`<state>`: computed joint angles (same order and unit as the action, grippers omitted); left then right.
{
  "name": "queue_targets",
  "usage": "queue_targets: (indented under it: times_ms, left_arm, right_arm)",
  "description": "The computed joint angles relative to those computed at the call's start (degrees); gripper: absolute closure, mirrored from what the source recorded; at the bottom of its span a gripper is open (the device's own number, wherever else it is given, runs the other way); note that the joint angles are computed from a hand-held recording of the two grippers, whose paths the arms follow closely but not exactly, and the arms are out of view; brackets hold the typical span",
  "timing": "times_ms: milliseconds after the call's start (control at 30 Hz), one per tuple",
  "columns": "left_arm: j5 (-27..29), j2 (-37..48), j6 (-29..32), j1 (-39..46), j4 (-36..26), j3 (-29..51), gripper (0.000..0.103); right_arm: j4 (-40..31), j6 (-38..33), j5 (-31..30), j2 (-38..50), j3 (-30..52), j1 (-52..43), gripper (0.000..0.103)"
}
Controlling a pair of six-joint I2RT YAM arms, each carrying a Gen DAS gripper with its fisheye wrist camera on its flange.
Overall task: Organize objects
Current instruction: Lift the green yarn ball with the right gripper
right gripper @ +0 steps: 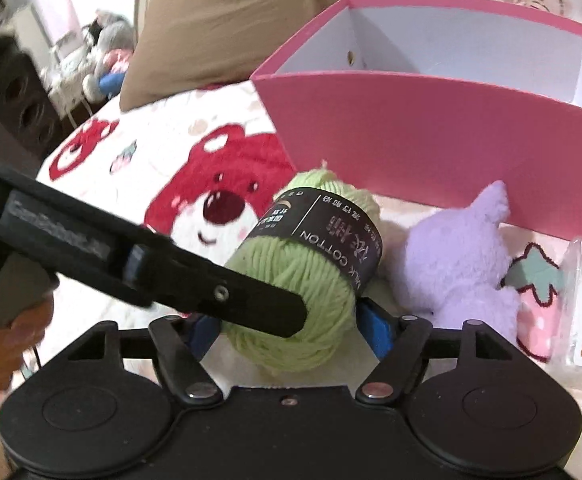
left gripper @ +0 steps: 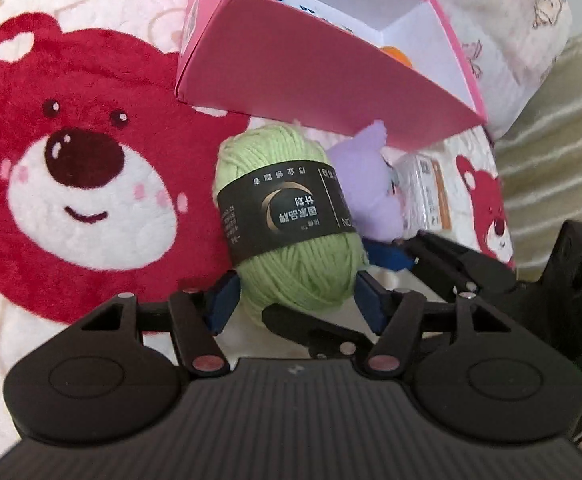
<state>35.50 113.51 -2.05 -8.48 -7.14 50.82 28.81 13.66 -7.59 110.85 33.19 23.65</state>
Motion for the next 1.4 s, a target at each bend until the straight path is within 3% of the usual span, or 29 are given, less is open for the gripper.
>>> queue_targets:
  times_ms: [167, 333, 500, 600, 667, 733, 900, 1100, 1333, 1400]
  left_arm:
    - [4.12, -3.33, 1.77, 3.42, -0.12, -1.51, 0.036]
    - [6.96, -2.27, -8.27, 6.26, 8.90, -2.81, 0.033]
    - [0.75, 2.43, -10.51, 4.39, 11.55, -1.53, 0.033]
    - [3.13, 5.51, -12.24, 4.55, 13.09, -0.48, 0.037]
    - [6.95, 7.58, -13.47, 4.87, 11.37, 1.33, 0.046]
    - [9.16, 8.13, -14.20, 5.19, 11.52, 1.15, 0.048]
    - [7.88, 3.97, -12.39, 4.06, 11.81, -1.55, 0.050]
    - [3.99, -5.13, -10.40, 1.68, 13.66, -7.83, 0.050]
    - [5.08, -12.29, -10.64, 1.63, 10.51, -9.86, 0.050]
    - [4.94, -14.91, -9.96, 0.64, 12.42, -11.61, 0.050]
  right_arm:
    - [0.08, 0.37, -1.64, -1.97, -2.23, -1.29, 0.018]
    - [1.30, 3.65, -8.96, -2.81, -2.59, -3.84, 0.016]
    - [-1.02, 6.14, -9.93, 0.24, 1.02, -4.13, 0.015]
    - [-0.51, 8.88, -10.99, 2.44, 2.41, -4.66, 0.014]
    - [0.02, 8.81, -8.67, 3.23, 2.46, -4.25, 0.022]
    - [-0.70, 8.71, -6.99, 3.71, 2.78, -3.93, 0.031]
    - [-0.18, 6.89, -6.19, 1.42, 0.82, -3.42, 0.038]
    - [-1.59, 5.46, -5.69, -3.56, -1.35, -2.27, 0.038]
    - [-5.02, 4.28, -4.74, -12.61, -4.76, -1.65, 0.037]
    - [-5.94, 4.29, -4.72, -15.20, -5.76, -1.81, 0.037]
